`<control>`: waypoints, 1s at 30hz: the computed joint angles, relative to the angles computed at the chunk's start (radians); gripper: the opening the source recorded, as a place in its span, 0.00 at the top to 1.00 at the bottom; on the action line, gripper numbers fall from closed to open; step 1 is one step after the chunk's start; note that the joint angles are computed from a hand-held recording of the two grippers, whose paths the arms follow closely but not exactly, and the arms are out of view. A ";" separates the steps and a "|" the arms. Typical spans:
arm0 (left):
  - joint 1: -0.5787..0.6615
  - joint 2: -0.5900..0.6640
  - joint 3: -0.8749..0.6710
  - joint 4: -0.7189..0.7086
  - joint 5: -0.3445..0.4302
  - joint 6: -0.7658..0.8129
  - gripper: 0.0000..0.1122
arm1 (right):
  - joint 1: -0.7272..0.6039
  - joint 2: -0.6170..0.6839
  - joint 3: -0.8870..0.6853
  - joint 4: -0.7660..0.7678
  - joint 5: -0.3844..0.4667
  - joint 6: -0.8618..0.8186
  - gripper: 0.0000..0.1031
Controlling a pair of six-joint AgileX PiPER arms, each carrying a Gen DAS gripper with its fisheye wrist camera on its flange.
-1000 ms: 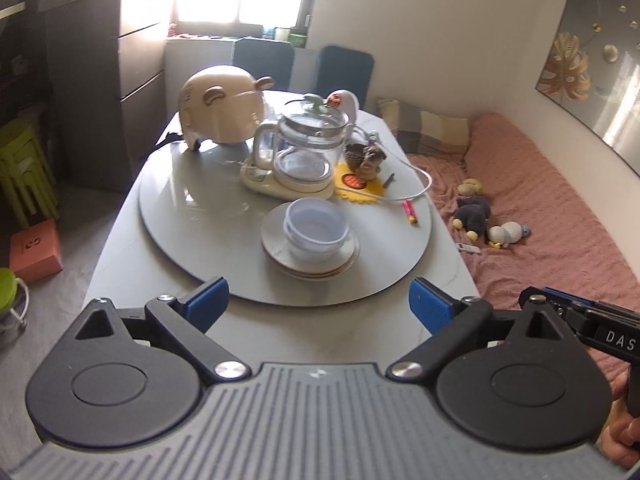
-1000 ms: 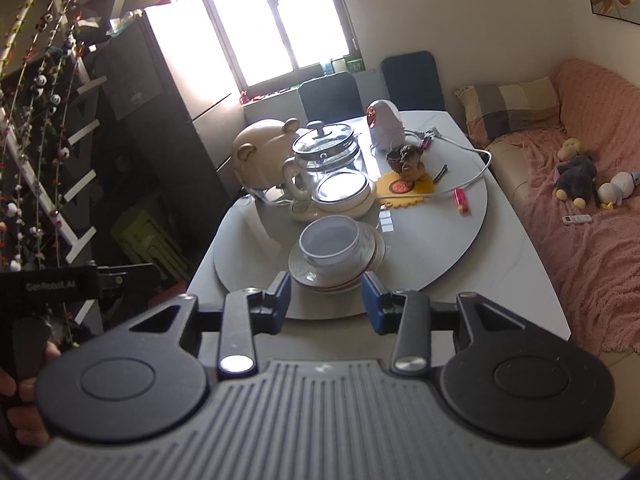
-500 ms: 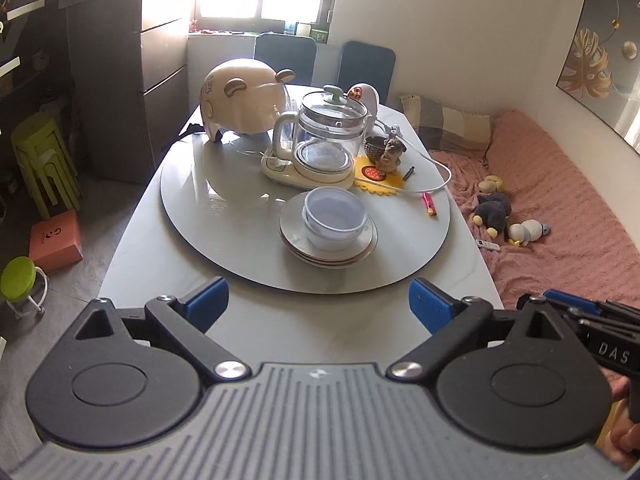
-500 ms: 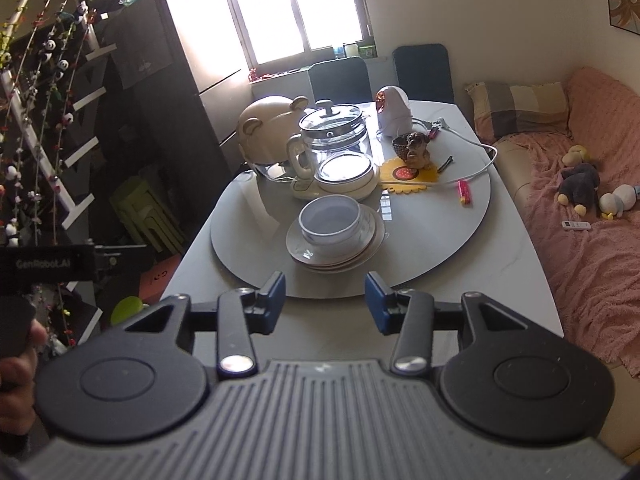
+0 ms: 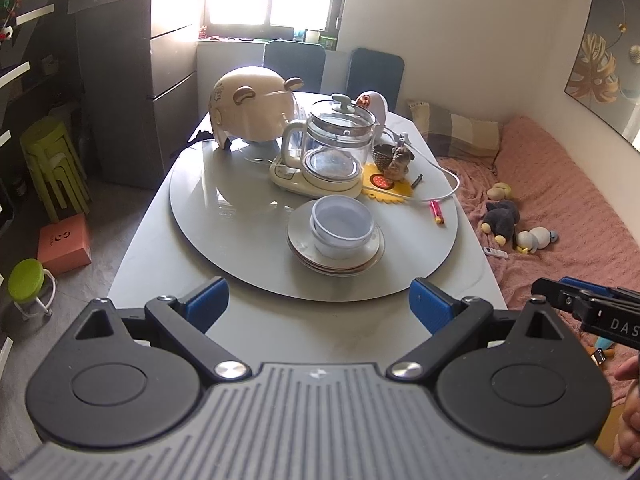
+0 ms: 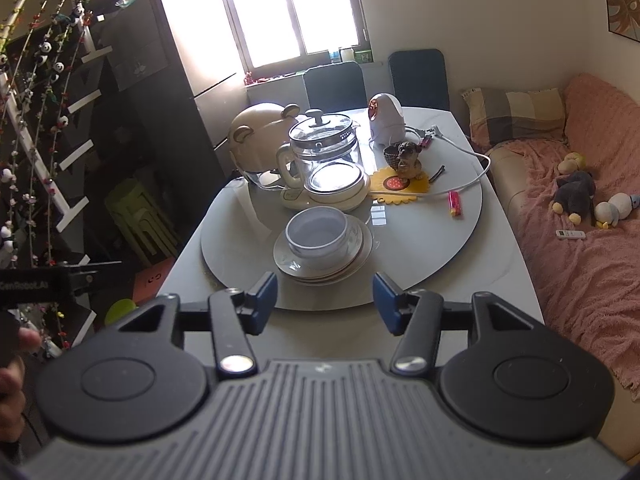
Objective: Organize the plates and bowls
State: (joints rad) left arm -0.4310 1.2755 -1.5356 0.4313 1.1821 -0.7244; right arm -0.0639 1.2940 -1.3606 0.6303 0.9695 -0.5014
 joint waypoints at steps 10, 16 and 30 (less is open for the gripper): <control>-0.017 0.004 -0.011 0.020 0.019 -0.008 0.12 | 0.015 0.018 -0.011 -0.005 0.001 0.005 0.46; -0.029 0.007 -0.013 0.031 0.020 -0.002 0.12 | 0.020 0.031 -0.031 -0.011 -0.018 -0.007 0.46; 0.019 0.009 -0.013 -0.004 0.002 0.030 0.12 | 0.054 0.040 -0.016 -0.032 -0.066 0.013 0.19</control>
